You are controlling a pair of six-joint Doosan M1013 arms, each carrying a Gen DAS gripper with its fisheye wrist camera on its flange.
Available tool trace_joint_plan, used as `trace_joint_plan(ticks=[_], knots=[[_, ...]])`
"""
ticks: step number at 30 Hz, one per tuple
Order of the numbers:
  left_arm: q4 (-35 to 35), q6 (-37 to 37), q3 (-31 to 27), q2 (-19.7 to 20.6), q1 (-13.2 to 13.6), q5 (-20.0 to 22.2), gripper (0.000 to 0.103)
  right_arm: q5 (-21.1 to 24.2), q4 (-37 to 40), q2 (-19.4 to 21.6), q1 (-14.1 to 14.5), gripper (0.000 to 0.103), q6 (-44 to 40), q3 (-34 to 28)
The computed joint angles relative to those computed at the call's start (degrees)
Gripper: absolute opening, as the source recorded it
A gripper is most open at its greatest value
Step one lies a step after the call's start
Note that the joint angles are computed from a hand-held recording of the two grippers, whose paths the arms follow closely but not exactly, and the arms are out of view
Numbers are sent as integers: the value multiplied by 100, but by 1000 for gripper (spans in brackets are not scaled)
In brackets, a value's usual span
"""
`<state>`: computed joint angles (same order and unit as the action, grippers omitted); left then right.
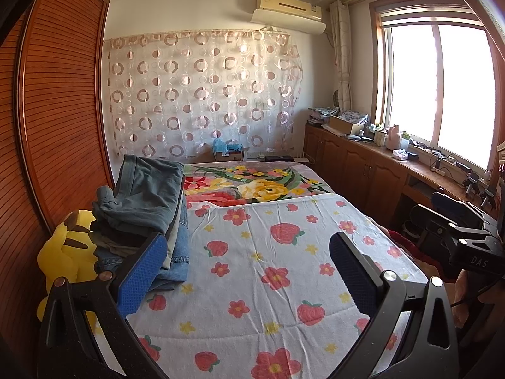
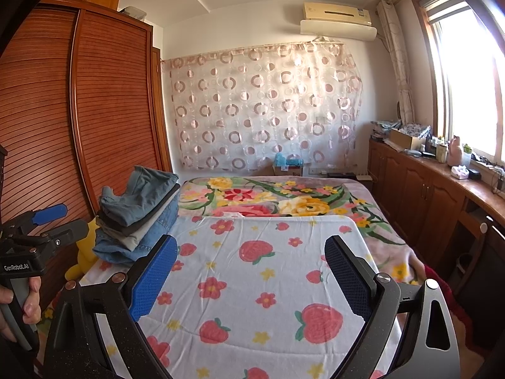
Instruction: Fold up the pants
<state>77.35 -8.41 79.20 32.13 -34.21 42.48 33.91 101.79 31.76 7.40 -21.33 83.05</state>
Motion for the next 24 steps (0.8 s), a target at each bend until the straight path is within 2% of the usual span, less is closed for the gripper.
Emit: trace_joint_plan(ticks=[24], knots=[[6,-10,0,3,0,0,103,23,24,-4,-4,95,-12,11]])
